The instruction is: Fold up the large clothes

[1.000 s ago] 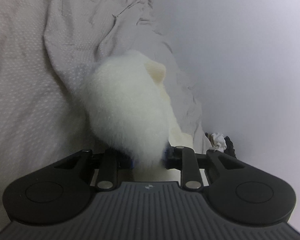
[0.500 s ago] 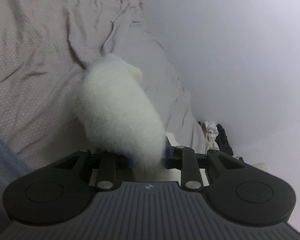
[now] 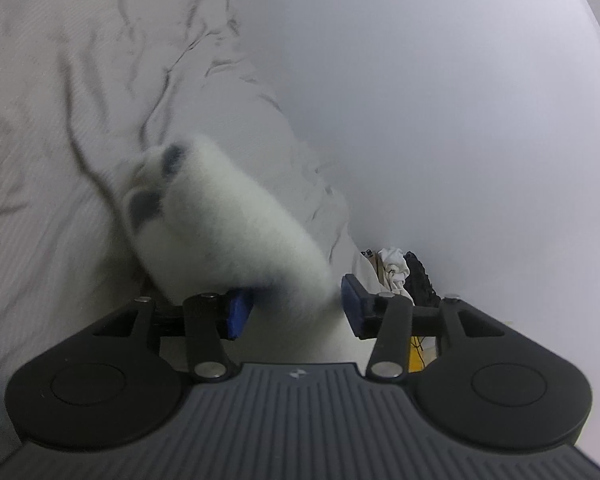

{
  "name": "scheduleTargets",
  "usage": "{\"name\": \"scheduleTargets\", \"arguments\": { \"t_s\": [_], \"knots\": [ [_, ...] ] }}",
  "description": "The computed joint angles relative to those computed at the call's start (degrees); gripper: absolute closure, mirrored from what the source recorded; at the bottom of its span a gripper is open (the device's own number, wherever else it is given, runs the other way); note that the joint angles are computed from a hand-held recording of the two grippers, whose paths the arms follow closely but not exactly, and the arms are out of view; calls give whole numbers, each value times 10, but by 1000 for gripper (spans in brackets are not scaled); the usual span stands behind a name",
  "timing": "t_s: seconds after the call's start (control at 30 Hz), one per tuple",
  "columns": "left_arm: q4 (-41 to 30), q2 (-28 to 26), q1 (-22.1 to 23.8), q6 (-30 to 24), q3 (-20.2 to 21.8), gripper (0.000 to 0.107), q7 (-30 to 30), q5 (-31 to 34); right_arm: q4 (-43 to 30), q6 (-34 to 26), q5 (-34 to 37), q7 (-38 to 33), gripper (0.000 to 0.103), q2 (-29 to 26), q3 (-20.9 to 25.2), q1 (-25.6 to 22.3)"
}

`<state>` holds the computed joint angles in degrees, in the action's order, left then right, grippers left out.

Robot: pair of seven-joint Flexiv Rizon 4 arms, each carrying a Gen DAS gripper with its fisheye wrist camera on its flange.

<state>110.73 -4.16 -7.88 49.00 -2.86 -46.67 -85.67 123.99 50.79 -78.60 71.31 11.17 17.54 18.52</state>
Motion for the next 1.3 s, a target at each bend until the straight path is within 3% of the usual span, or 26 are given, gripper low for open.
{"name": "scheduleTargets", "arguments": {
  "t_s": [0.37,0.6,0.83,1.1,1.3],
  "knots": [
    [-141,-107,6,64,-44,54,-29,98,-43,84,-57,-38,31,-50,-57,-44],
    [-255,-216,11,118,-71,55,-106,258,-76,141,-54,-105,31,-105,-93,-65],
    [-338,-308,29,132,-98,61,-140,363,-95,176,31,-219,35,-166,-116,-67],
    [-444,-395,25,116,-98,61,-179,498,-134,130,111,-434,35,-214,-130,-36],
    [-462,-413,32,132,-118,61,-157,533,-149,105,84,-470,32,-232,-147,-19]
  ]
}}
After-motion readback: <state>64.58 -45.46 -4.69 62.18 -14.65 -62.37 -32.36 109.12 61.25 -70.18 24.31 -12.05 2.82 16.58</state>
